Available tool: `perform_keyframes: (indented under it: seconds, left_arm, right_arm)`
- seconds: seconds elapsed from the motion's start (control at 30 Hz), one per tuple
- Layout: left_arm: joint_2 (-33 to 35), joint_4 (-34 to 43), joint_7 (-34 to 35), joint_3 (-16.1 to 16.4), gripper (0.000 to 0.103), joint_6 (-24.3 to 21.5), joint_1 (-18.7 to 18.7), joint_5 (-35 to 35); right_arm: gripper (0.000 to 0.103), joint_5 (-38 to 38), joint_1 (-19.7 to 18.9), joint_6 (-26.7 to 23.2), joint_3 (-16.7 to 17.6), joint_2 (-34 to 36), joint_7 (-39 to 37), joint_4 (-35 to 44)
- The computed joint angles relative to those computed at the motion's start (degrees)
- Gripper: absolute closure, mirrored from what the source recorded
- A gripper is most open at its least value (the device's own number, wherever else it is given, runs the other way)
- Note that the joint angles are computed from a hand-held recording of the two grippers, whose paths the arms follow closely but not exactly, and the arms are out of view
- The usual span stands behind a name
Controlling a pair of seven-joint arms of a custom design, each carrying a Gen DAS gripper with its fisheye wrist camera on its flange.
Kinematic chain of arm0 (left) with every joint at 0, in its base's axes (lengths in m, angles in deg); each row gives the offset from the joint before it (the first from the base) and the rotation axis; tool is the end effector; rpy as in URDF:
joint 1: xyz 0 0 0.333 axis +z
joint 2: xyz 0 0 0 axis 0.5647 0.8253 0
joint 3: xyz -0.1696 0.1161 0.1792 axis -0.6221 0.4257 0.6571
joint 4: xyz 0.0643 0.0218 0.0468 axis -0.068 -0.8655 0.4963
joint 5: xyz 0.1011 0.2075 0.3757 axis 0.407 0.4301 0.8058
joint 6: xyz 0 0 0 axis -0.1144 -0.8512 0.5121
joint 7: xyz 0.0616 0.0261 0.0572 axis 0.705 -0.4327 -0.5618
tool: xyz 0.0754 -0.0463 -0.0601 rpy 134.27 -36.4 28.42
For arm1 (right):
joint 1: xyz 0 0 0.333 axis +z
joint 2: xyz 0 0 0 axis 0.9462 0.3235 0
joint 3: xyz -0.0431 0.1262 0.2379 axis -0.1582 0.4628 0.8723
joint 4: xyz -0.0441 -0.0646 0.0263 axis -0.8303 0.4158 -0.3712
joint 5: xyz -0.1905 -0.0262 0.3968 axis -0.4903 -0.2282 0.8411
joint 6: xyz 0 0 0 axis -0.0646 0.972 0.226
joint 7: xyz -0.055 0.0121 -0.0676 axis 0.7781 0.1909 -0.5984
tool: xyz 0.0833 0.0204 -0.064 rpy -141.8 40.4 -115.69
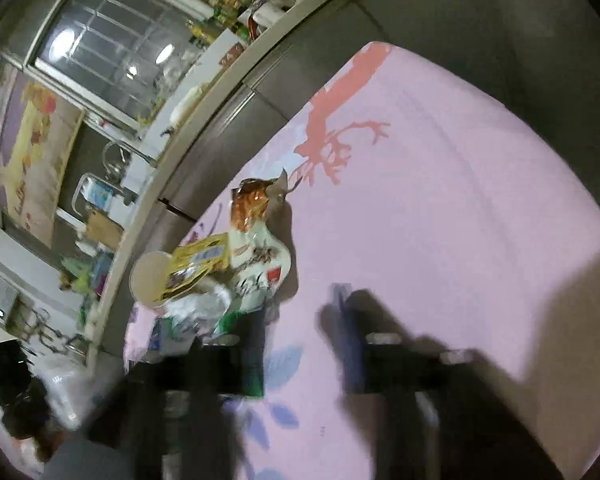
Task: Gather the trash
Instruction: 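Grasp the white plastic bag with the left tool while the right tool grasps the orange wrapper, then carry bag and wrapper over the white bin and open both tools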
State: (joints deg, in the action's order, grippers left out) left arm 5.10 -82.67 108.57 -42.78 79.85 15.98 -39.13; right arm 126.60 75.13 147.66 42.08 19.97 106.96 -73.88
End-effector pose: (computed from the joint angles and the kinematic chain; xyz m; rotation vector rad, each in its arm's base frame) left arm 0.4262 -0.1413 0.5695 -1.8165 1.9962 -1.4493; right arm 0.5937 -0.0061 0.4847 -1.5865 1.5231 0.2064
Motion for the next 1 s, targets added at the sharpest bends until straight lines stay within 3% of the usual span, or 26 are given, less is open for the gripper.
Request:
perform_keyframes:
  seconds: [0.03, 0.07, 0.2, 0.23, 0.3, 0.33, 0.43, 0.6, 0.8, 0.9, 1.0]
  left_arm:
    - [-0.13, -0.12, -0.41, 0.0, 0.07, -0.06, 0.27, 0.09]
    - [-0.14, -0.13, -0.43, 0.27, 0.07, -0.26, 0.35, 0.07]
    - [1.0, 0.57, -0.83, 0.62, 0.07, -0.95, 0.94, 0.1]
    - [1.49, 0.89, -0.91, 0.57, 0.07, -0.96, 1.08, 0.11]
    - [2.44, 1.55, -1.03, 0.39, 0.07, -1.0, 1.21, 0.1]
    - [3.04, 2.0, -1.11, 0.25, 0.07, -1.16, 1.27, 0.18]
    - [4.25, 2.91, -1.24, -0.23, 0.07, -1.41, 1.28, 0.23]
    - [6.54, 4.53, -0.73, -1.06, 0.071, -1.62, 0.14, -0.47]
    - [11.59, 9.05, 0.95, -2.49, 0.071, -2.05, -2.3, -2.17]
    - [17.15, 14.81, 3.21, -3.7, 0.071, -2.86, -3.94, -3.2]
    - [24.85, 23.25, 4.72, -6.34, 0.071, -3.86, -4.7, -2.74]
  right_arm:
    - [0.041, -0.35, 0.24, 1.75, 0.47, 0.35, -0.48, 0.43]
    - [0.041, -1.05, 0.62, 3.39, 1.05, 1.33, -0.7, 1.64]
    - [0.042, -3.03, 0.67, -0.06, 2.39, 7.66, -1.62, 9.15]
    - [0.049, -3.74, 0.66, -0.19, 3.09, 9.24, -1.78, 11.0]
    - [0.072, -4.86, 0.07, -2.29, 4.02, 11.43, -1.2, 13.56]
    - [0.089, -5.46, -0.26, -3.82, 4.46, 12.48, -0.51, 14.71]
    - [0.1, -4.93, -1.08, -3.73, 5.51, 11.6, -1.72, 13.42]
    - [0.103, -0.62, -1.39, 5.1, 3.9, 3.58, -3.82, 5.12]
    - [0.103, 0.73, -1.16, 11.83, -1.78, -10.58, -5.56, -7.87]
    - [0.103, -1.4, -1.86, 14.74, -4.61, -17.63, -5.61, -14.08]
    - [0.103, -6.24, -5.37, 18.92, -7.04, -25.92, -4.37, -21.21]
